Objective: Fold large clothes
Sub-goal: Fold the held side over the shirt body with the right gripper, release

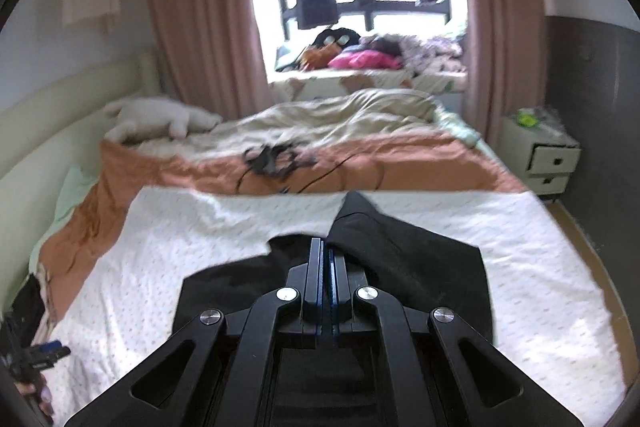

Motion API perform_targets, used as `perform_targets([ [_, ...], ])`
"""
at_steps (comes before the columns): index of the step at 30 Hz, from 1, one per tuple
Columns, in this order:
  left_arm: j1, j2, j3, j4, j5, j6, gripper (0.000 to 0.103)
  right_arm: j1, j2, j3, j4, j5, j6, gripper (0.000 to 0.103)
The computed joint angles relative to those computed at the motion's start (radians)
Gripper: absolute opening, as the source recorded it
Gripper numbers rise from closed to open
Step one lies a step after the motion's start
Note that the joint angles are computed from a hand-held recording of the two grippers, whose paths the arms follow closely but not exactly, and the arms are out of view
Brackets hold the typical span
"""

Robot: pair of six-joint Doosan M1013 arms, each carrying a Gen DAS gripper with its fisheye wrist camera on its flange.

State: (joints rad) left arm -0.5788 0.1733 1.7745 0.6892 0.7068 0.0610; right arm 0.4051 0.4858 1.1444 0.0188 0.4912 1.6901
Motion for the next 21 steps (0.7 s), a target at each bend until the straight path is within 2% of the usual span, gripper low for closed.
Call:
perform_targets([
  [6, 0.019, -0.027, 0.052, -0.007, -0.007, -0.03, 0.077, 0.059, 0.07, -0.011, 0.045, 0.052, -0.051, 0.003],
  [8, 0.021, -0.032, 0.063, -0.009, -0.009, -0.037, 0.077, 0.081, 0.1, -0.023, 0.008, 0.102, -0.015, 0.003],
  [10, 0.019, -0.035, 0.068, -0.008, -0.007, -0.038, 0.077, 0.097, 0.141, -0.053, 0.03, 0.191, -0.019, 0.007],
  [11, 0.017, -0.035, 0.067, -0.008, -0.005, -0.034, 0.077, 0.099, 0.151, -0.059, 0.061, 0.222, -0.039, 0.023],
  [12, 0.016, -0.034, 0.066, -0.01, -0.003, -0.028, 0.077, 0.101, 0.163, -0.065, 0.113, 0.263, -0.075, 0.048],
  [14, 0.012, -0.03, 0.058, -0.013, 0.004, -0.01, 0.077, 0.103, 0.158, -0.036, 0.197, 0.267, -0.143, 0.064],
  [17, 0.002, -0.018, 0.034, -0.012, 0.013, 0.016, 0.077, 0.111, 0.127, 0.027, 0.214, 0.25, -0.198, 0.066],
  [21, -0.017, 0.012, -0.016, -0.015, 0.013, 0.06, 0.077, 0.084, 0.082, 0.108, 0.283, 0.239, -0.211, 0.066],
])
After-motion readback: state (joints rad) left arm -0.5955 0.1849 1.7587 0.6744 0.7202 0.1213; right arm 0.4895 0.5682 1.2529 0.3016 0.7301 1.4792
